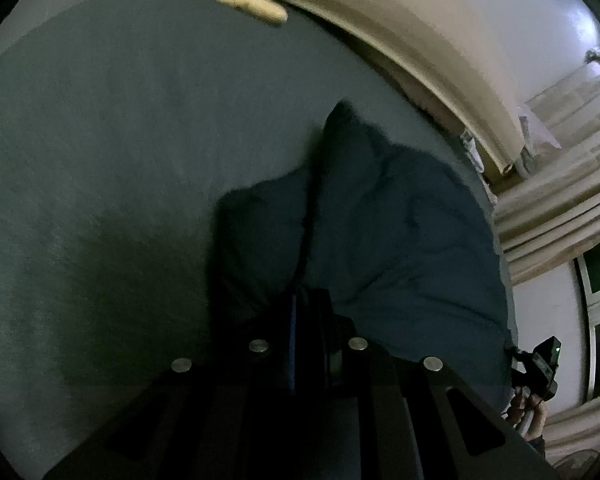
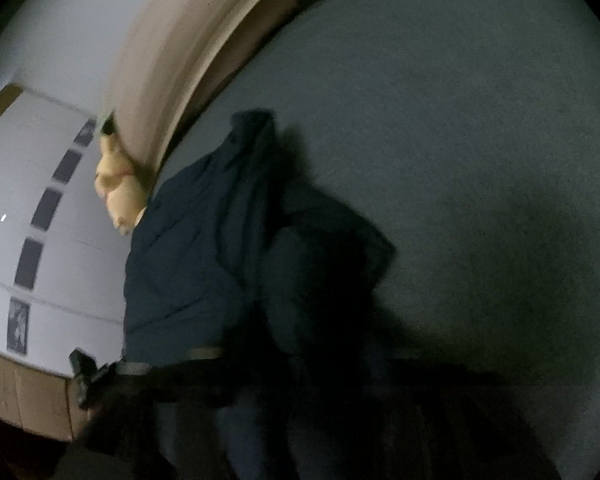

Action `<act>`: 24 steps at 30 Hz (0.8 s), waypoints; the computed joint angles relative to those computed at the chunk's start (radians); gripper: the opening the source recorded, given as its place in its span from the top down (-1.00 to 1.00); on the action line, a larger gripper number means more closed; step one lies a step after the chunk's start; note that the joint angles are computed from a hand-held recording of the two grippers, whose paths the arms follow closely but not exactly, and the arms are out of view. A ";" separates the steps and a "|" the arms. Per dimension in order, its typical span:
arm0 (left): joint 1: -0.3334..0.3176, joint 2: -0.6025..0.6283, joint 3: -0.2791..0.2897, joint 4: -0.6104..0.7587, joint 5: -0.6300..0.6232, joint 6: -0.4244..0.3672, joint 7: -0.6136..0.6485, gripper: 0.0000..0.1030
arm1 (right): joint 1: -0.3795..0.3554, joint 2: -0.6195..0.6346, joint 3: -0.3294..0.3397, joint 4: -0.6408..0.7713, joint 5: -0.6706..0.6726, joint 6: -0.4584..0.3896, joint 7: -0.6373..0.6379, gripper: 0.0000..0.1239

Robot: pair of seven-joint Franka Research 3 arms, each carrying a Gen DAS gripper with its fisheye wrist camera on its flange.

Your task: Fold large clothes

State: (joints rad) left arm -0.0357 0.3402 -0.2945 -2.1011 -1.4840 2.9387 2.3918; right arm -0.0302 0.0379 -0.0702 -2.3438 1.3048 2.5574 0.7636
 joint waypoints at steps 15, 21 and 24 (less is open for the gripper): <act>-0.060 0.184 0.125 0.382 0.433 -0.167 -0.366 -0.33 | -0.031 0.123 -0.010 0.318 -0.179 -0.124 0.146 -0.23; -0.066 0.324 0.118 0.545 0.612 -0.241 -0.569 -0.33 | -0.045 0.294 0.058 0.511 -0.261 -0.140 0.257 -0.23; -0.049 0.338 0.091 0.556 0.656 -0.231 -0.605 -0.33 | -0.056 0.331 0.080 0.550 -0.284 -0.141 0.280 -0.23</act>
